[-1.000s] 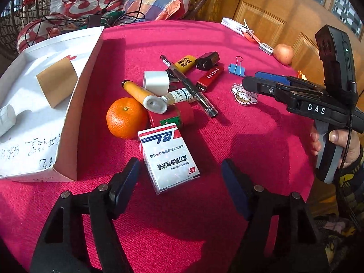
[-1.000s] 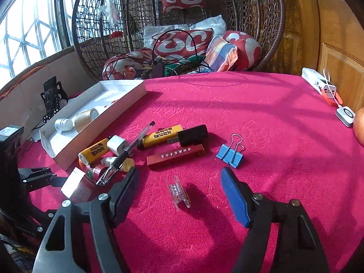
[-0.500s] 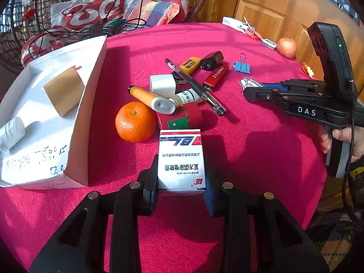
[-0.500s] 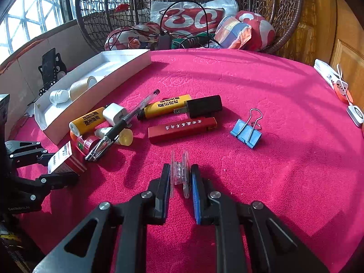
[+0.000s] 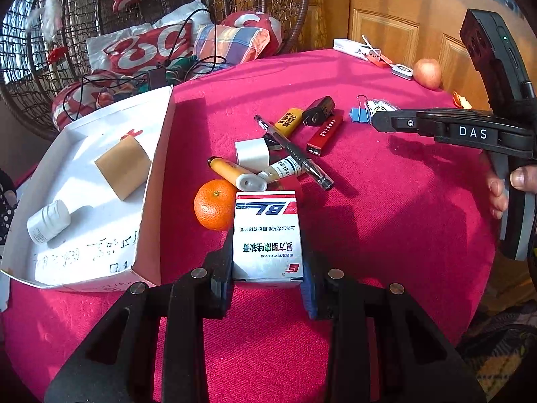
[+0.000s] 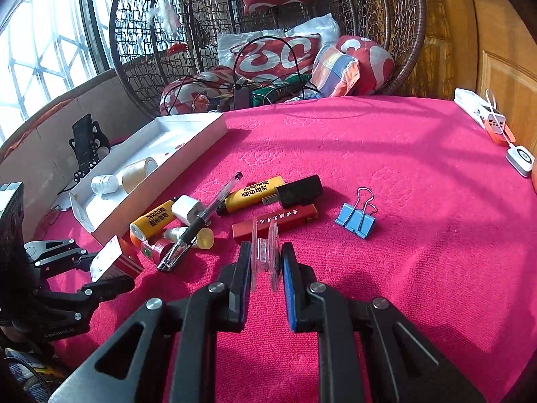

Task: Organize rigid objects
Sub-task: 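Grasp the white-red medicine box with the left tool while the right grasps the clear plastic piece, then carry the medicine box and clear plastic piece into the white tray and release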

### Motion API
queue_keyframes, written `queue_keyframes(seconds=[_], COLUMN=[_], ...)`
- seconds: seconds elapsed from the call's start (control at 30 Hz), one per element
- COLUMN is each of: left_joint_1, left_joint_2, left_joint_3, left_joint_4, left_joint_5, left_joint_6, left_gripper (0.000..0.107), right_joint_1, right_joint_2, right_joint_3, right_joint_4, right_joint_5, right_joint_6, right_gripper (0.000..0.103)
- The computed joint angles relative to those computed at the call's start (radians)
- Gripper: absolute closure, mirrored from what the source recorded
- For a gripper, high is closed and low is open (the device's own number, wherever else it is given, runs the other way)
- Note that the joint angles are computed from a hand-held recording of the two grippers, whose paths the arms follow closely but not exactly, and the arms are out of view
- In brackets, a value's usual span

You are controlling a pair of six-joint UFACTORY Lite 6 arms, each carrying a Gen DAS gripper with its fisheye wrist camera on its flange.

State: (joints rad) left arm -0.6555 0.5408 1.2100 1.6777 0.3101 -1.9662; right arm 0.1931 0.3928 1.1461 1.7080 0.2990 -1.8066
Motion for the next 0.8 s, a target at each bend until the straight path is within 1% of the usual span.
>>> queue_keyframes(seconds=[0.03,0.07,0.13,0.2,0.3,0.4,0.5,0.8], left_joint_1=[-0.003,-0.007,-0.015,-0.019,-0.025,-0.031,-0.036,-0.028], left_joint_2=[-0.006,-0.011,-0.018,-0.030,-0.047,-0.068,-0.085,-0.109], left_joint_3=[-0.007,-0.012,-0.022,-0.035,-0.056,-0.078,-0.096,-0.130], left_joint_4=[0.018,0.029,0.045,0.067,0.100,0.138,0.162,0.214], left_joint_5=[0.009,0.019,0.038,0.052,0.080,0.109,0.135,0.151], left_joint_6=[-0.019,-0.033,-0.053,-0.078,-0.117,-0.162,-0.194,-0.268], left_gripper=[0.075,0.075,0.075,0.075,0.075,0.075,0.075,0.075], right_joint_1=[-0.009,-0.025,-0.038,-0.037,-0.044,-0.039,-0.041,-0.015], right_joint_2=[-0.005,-0.018,-0.021,-0.040,-0.040,-0.050,-0.050,-0.071], right_joint_3=[-0.003,-0.015,-0.020,-0.034,-0.025,-0.033,-0.031,-0.038], right_joint_4=[0.006,0.028,0.039,0.077,0.044,0.067,0.055,0.077], right_joint_5=[0.028,0.087,0.123,0.129,0.168,0.174,0.191,0.177], right_joint_6=[0.003,0.011,-0.001,-0.034,0.005,-0.011,0.003,-0.014], right_gripper=[0.087,0.087,0.087,0.087,0.087,0.087,0.087,0.087])
